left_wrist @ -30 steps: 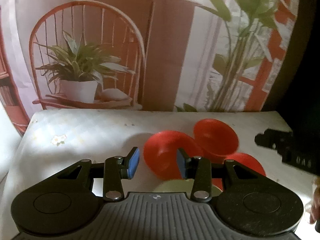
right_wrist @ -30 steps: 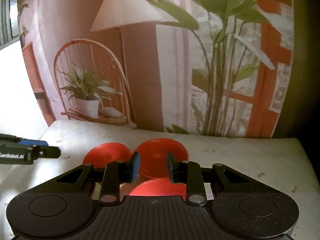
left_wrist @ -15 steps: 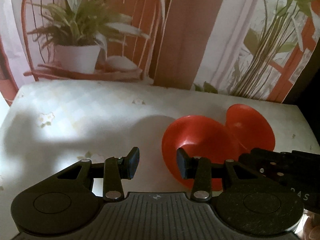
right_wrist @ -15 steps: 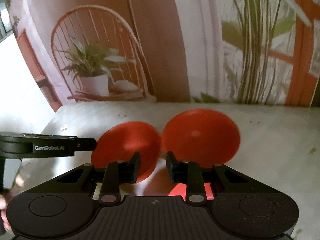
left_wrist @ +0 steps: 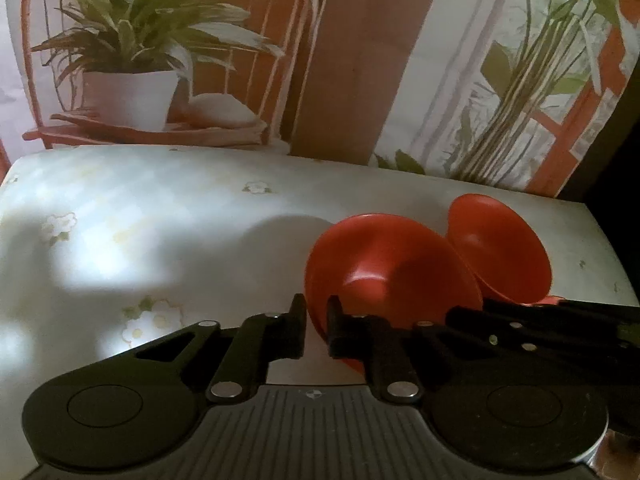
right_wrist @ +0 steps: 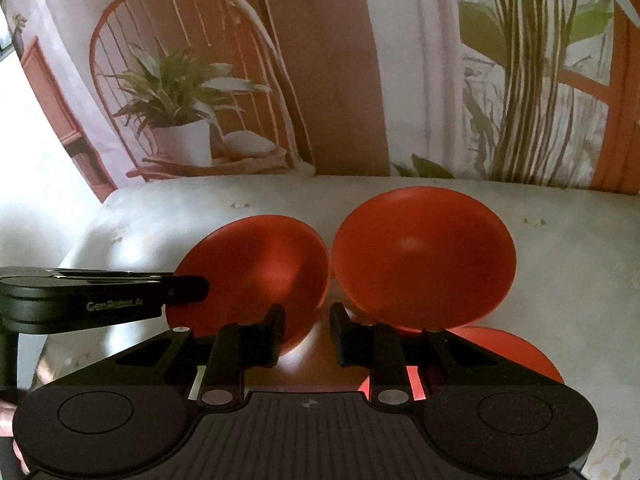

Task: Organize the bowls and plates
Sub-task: 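Carry the red bowl with the right tool and lower it into another red bowl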

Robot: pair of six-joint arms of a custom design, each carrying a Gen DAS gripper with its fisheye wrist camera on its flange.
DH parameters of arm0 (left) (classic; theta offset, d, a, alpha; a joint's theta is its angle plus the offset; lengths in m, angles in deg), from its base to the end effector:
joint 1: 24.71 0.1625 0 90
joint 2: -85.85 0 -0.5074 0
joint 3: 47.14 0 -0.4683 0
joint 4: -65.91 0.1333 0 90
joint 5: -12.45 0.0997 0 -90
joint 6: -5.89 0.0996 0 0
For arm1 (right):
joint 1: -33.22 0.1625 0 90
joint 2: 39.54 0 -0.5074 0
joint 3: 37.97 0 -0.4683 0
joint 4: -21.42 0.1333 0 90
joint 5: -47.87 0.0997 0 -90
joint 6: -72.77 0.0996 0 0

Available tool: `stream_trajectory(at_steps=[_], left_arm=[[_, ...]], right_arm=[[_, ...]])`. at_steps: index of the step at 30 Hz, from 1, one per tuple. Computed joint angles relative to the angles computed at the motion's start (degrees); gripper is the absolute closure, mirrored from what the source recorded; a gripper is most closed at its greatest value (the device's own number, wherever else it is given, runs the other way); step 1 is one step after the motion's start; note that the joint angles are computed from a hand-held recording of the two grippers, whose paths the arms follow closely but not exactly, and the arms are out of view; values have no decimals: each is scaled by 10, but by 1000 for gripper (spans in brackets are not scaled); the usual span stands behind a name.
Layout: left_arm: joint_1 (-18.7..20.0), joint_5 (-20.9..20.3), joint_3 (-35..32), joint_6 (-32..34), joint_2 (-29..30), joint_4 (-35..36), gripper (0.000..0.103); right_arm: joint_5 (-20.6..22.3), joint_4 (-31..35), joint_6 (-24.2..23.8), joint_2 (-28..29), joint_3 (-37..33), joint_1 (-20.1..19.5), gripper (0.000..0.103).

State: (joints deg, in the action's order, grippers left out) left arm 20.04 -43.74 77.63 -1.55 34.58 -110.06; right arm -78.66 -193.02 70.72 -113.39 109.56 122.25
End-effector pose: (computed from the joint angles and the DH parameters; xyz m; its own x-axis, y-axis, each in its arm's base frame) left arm -0.2689 -0.5323 0.0500 -0.7544 0.4122 -0.5108 0.6008 0.7471 -0.2845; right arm 0.0673 -0.3990 0.2270 -0.7955 0.4516 0.4040 -0.0178 0.6491 -0.7605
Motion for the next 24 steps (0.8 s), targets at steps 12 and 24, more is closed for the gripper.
stream_trajectory(at_steps=[12, 24], left_arm=[[-34, 27, 14, 14, -35, 2, 92], [-90, 31, 32, 1, -55, 13, 90]], right_arm=[[-2, -19, -9, -13, -1, 29, 91], [-25, -28, -17, -75, 31, 67, 91]])
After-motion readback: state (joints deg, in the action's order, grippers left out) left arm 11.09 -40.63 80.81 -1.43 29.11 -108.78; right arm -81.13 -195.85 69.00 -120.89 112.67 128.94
